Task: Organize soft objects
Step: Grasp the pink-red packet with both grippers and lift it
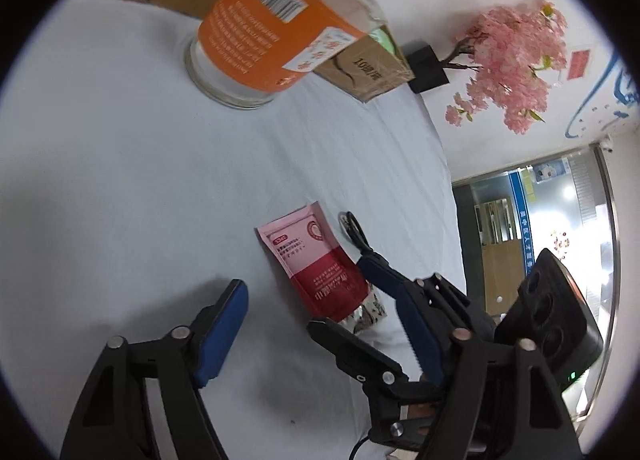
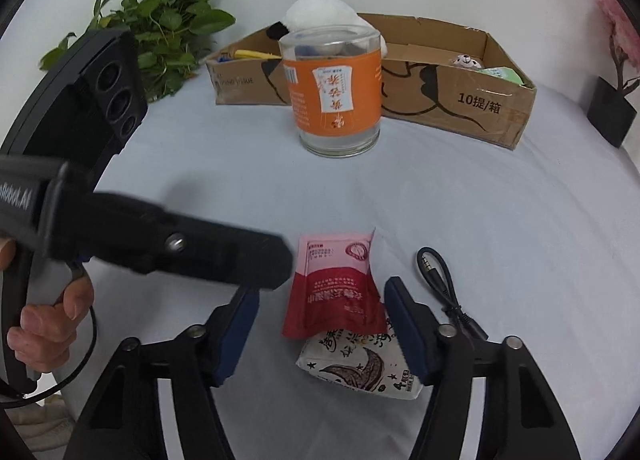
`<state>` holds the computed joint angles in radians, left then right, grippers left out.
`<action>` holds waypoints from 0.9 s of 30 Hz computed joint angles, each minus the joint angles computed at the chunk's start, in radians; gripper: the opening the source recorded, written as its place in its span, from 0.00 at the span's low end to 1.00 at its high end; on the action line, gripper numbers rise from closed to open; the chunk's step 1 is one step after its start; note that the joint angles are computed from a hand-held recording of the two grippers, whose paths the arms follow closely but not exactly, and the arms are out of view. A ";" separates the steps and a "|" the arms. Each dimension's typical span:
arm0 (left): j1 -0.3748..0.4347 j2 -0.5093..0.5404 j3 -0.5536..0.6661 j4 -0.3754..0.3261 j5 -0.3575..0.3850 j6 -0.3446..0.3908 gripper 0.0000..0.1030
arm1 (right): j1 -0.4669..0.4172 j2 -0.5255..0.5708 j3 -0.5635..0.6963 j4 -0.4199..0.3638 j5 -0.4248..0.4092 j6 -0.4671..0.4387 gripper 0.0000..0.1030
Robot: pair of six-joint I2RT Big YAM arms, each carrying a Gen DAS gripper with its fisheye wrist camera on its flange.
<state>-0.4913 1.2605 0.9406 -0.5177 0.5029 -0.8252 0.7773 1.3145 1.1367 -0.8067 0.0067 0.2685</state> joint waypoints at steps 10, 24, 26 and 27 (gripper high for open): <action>0.010 0.051 0.013 0.006 -0.005 0.011 0.22 | -0.028 0.068 0.040 -0.033 -0.037 0.013 0.27; 0.001 0.085 0.070 -0.002 -0.006 0.062 0.04 | -0.059 0.056 0.016 0.030 -0.094 0.068 0.03; 0.016 0.085 0.066 0.005 0.024 0.031 0.14 | -0.079 0.044 -0.001 0.050 -0.137 0.095 0.03; 0.022 0.086 0.065 0.007 0.047 0.014 0.35 | -0.086 0.037 -0.007 0.057 -0.150 0.100 0.03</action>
<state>-0.4695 1.3461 1.0054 -0.5107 0.5499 -0.8110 0.6916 1.3519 1.1295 -0.7494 -0.1430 0.3687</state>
